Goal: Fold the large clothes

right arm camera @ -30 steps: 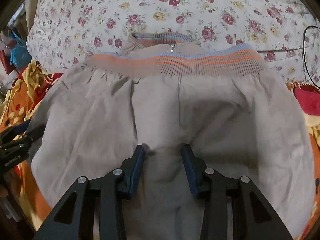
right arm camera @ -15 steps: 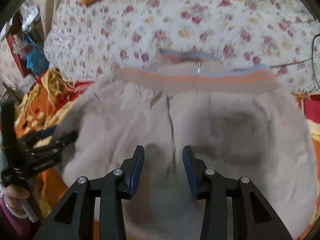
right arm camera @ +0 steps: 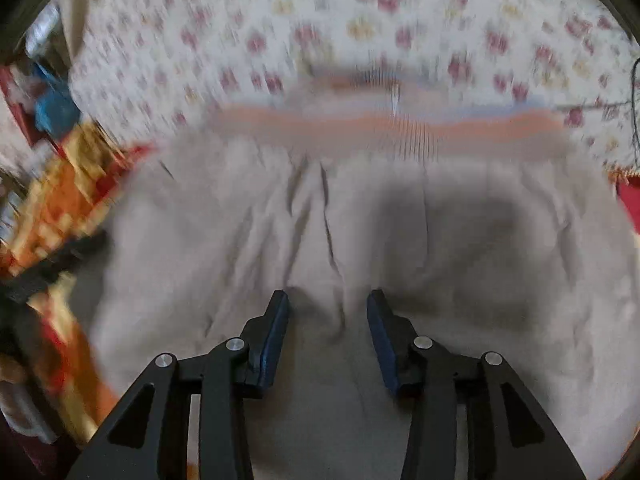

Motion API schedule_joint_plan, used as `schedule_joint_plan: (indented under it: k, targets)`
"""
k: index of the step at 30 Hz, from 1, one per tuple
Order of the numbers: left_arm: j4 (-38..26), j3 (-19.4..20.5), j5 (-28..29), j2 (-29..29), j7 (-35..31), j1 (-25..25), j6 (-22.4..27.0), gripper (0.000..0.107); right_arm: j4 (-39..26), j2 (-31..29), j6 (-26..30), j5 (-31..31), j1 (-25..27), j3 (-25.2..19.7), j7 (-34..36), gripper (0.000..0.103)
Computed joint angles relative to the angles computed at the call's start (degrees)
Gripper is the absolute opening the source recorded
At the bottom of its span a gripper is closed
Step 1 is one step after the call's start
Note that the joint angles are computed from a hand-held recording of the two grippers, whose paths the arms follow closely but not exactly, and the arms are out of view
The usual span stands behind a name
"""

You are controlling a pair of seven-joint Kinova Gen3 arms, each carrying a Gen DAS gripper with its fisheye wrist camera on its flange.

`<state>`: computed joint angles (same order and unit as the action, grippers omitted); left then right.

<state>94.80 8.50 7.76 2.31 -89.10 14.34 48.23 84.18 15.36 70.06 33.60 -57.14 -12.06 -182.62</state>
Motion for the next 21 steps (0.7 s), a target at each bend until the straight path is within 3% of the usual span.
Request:
schedule_joint_plan:
  k: [3,6,10,18,21]
  targets:
    - [-0.3,-0.2,0.8,0.4,0.0,-0.3,0.6,0.068,-2.3,1.6,3.4,1.6,-2.3,1.0,1.0,0.043]
    - [-0.3,-0.5,1.0,0.2,0.4,-0.6,0.4,0.068,-0.5,-0.8,1.0,4.1,-1.6,-0.7,-2.9,0.042]
    - [-0.5,-1.0,2.7,0.7,0.4,-1.7,0.4,0.072,-2.8,-0.3,3.5,6.8,-2.8,0.2,-2.1,0.042]
    - [-2.4,-1.1,5.4,3.8,-0.8,-3.0,1.1,0.08,-2.6,2.5,-2.6,3.3,1.4,1.9,-0.6,0.043]
    - [-2.9,-0.9,6.3,4.8,-1.4,-3.2,0.9,0.081,-2.6,2.6,-2.0,3.6,0.7,2.3,-0.5,0.043]
